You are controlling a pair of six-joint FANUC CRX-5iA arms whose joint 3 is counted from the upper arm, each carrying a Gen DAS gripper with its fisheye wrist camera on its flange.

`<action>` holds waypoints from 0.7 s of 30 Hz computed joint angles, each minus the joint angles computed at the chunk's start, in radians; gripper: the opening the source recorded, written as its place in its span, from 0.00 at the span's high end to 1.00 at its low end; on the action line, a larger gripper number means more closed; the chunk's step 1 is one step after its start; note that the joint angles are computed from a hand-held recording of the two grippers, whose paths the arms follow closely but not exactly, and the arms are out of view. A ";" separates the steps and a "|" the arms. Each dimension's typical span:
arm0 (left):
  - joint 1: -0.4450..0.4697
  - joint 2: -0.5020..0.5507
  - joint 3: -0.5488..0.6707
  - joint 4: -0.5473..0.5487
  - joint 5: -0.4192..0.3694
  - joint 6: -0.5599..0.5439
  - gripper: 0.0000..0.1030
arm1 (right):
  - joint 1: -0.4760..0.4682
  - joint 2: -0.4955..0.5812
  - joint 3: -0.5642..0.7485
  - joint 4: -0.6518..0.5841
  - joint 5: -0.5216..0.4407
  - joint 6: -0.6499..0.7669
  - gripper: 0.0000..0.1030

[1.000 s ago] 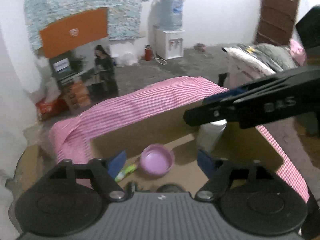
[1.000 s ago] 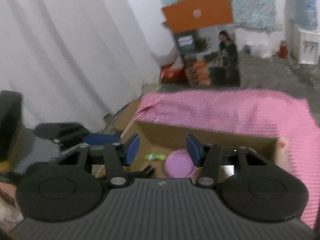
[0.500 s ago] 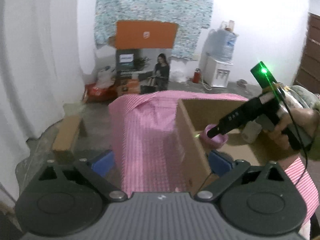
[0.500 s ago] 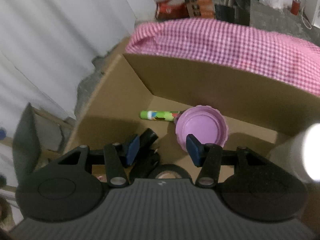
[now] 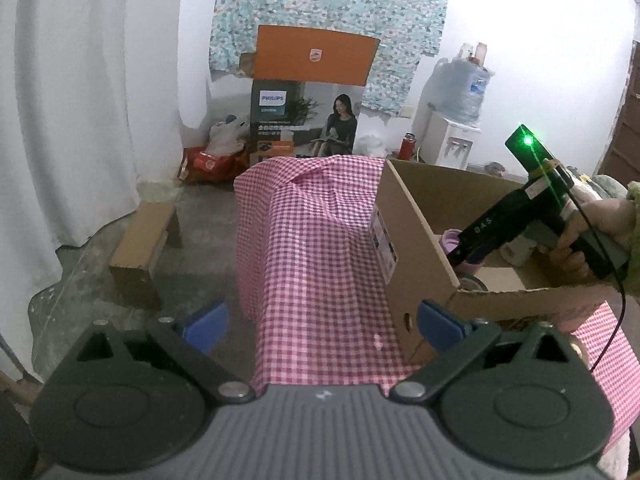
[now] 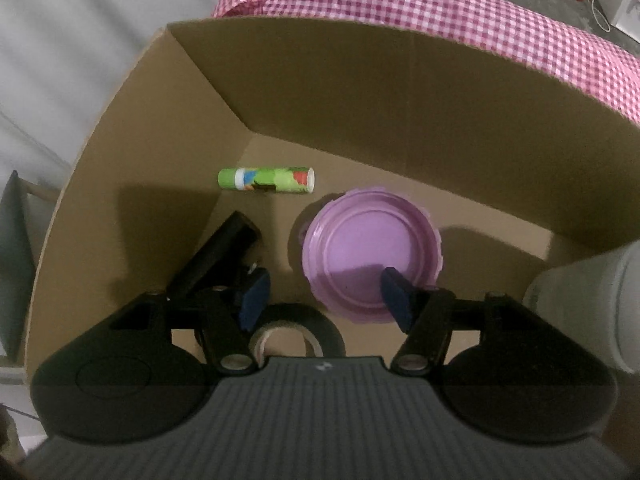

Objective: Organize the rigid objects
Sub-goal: 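Move the right gripper out to the gold-lidded jar on the bed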

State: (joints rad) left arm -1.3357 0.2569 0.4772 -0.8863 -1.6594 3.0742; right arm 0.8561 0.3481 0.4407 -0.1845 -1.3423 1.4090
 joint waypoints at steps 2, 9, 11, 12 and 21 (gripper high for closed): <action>-0.005 0.006 0.006 -0.004 0.000 -0.002 0.02 | 0.003 -0.006 -0.006 0.006 0.005 -0.002 0.40; -0.031 0.040 0.052 -0.035 -0.015 -0.008 0.02 | 0.019 -0.120 -0.088 0.008 0.141 0.011 0.36; -0.043 0.053 0.073 -0.053 -0.020 -0.013 0.02 | 0.021 -0.194 -0.140 -0.002 0.194 0.015 0.33; -0.052 0.063 0.087 -0.065 -0.025 -0.016 0.01 | 0.021 -0.236 -0.170 -0.010 0.219 0.016 0.32; -0.076 0.140 0.180 -0.064 0.077 -0.123 0.00 | 0.061 -0.750 -0.547 -0.001 0.399 -0.122 0.25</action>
State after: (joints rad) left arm -1.4117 0.3970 0.6575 -0.9500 -1.5822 2.9511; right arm 0.9169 -0.4015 -0.1059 -0.1856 -0.9435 1.2875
